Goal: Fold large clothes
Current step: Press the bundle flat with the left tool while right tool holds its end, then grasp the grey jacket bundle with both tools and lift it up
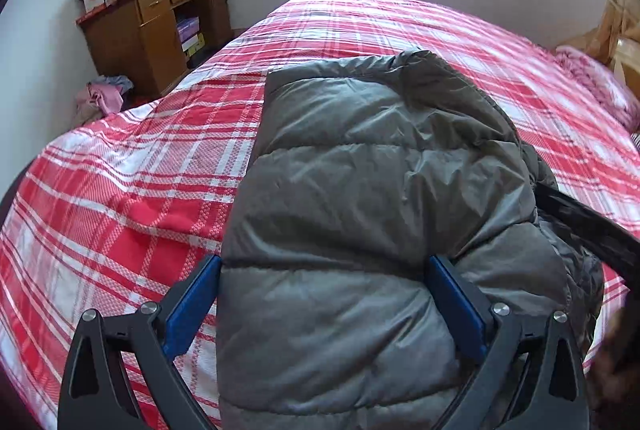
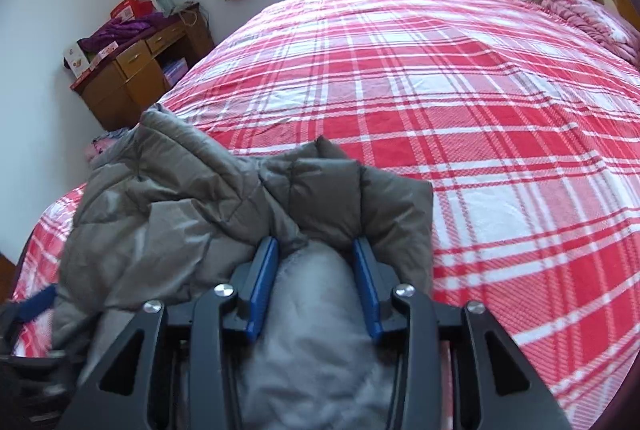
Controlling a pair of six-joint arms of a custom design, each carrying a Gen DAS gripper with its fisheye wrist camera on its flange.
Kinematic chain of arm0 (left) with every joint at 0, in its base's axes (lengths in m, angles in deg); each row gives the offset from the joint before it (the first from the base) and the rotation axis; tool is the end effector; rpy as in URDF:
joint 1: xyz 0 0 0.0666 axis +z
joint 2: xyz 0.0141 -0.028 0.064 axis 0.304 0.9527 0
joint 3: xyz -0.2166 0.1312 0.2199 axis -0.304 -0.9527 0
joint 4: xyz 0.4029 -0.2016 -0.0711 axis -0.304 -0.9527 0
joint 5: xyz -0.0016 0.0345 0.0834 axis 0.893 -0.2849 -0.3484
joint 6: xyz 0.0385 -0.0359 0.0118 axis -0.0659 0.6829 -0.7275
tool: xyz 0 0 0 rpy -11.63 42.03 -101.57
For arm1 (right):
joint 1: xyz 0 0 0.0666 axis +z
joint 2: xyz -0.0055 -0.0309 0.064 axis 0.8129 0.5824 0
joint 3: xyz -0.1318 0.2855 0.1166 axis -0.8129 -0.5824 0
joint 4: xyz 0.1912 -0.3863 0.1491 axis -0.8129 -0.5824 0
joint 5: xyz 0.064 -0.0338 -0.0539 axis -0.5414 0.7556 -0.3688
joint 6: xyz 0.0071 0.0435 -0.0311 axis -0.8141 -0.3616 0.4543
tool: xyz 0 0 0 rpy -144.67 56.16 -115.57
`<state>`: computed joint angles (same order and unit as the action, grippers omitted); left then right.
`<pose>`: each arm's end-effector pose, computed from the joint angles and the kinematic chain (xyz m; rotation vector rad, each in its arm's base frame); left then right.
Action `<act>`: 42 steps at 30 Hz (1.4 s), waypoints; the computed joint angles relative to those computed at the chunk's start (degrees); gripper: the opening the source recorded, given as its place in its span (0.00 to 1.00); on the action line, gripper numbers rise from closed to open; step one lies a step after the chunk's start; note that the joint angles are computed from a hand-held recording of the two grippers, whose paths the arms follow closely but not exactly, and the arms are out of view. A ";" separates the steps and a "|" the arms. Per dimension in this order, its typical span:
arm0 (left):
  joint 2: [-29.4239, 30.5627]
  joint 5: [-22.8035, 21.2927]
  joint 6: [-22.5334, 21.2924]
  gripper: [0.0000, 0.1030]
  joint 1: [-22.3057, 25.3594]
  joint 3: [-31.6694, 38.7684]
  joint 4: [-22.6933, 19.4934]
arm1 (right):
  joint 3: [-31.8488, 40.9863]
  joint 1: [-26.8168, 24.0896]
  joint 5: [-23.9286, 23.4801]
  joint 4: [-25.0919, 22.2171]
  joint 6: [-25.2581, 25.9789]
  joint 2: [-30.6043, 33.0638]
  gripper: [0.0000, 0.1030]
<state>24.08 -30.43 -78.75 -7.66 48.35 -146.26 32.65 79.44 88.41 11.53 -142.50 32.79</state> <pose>0.3485 -0.1716 0.4634 0.7510 2.3837 -0.3249 0.2867 0.1152 0.4553 0.8047 2.2691 0.0113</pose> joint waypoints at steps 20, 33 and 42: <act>-0.72 -2.53 0.76 0.98 -1.38 -1.56 1.90 | -3.46 14.42 4.96 -4.62 -5.31 -4.19 0.42; -4.12 -10.61 -0.45 0.98 -4.87 -4.41 5.13 | -4.32 15.73 7.08 -4.34 -5.06 -4.15 0.42; -6.67 -12.67 -5.47 0.98 -5.05 -3.37 3.24 | -1.44 18.10 9.50 -5.87 -8.35 -6.30 0.70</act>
<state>17.42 -43.10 -84.22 -12.71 44.98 -143.02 31.21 97.54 97.91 5.65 -150.85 26.49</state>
